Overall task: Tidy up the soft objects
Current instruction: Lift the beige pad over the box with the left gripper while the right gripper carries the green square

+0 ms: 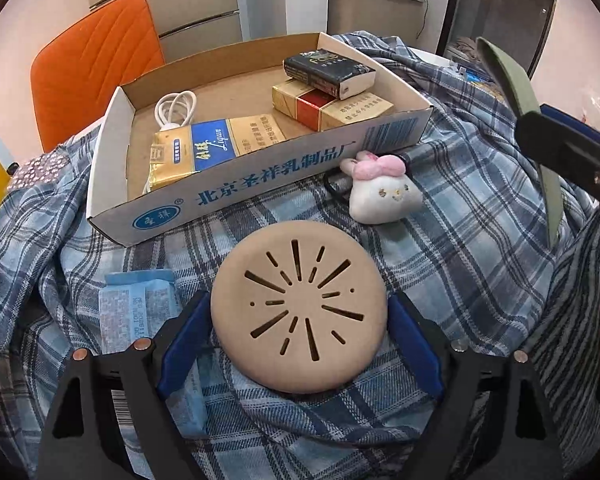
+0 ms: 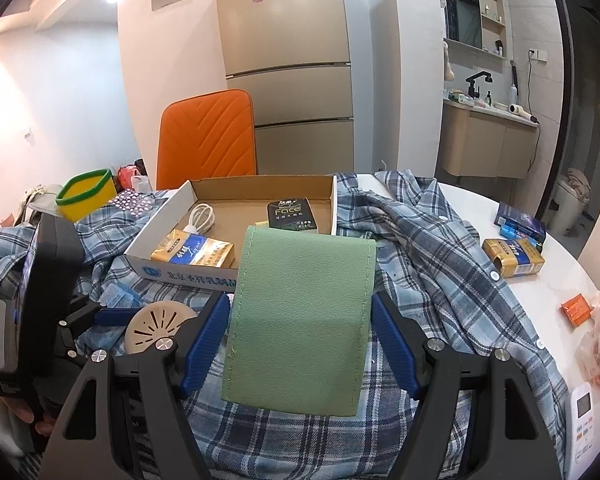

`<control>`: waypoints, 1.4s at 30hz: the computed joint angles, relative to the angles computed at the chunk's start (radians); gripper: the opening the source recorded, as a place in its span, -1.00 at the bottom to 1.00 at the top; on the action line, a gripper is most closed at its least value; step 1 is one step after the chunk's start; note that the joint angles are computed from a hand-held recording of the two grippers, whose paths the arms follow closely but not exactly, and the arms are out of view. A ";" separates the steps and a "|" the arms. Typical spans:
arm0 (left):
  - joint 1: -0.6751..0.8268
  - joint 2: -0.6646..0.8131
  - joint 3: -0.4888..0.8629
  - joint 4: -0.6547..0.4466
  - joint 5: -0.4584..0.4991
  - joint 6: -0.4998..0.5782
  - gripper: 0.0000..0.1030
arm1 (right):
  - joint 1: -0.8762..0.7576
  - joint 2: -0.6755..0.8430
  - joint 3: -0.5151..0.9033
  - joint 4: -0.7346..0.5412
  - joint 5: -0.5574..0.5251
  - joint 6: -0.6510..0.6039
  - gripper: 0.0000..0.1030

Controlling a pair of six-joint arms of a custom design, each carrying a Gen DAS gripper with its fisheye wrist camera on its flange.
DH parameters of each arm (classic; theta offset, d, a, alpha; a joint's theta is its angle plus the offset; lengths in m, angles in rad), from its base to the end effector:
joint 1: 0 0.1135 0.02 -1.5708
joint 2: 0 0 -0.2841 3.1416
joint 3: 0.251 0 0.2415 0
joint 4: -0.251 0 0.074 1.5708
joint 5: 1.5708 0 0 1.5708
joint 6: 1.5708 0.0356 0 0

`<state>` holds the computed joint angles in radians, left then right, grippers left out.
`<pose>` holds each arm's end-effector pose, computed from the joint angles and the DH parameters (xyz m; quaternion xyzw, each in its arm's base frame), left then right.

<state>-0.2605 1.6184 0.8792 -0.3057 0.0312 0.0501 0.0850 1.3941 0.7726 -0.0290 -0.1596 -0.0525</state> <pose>0.2913 -0.0788 0.1892 0.1534 0.9533 -0.0423 0.2569 0.2805 0.0296 0.2396 -0.0967 0.8886 0.0786 0.4415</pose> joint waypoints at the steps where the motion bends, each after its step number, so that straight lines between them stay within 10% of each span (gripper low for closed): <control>1: -0.007 0.001 -0.003 0.010 -0.004 -0.012 0.61 | 0.000 -0.001 -0.001 0.000 0.001 0.000 0.45; 23: -0.022 -0.344 -0.261 0.353 -0.115 -0.029 0.52 | 0.004 -0.035 -0.034 0.044 0.007 -0.003 0.45; 42: -0.056 -0.608 -0.220 0.282 -0.184 -0.133 0.52 | 0.081 -0.182 -0.051 0.056 0.074 -0.033 0.45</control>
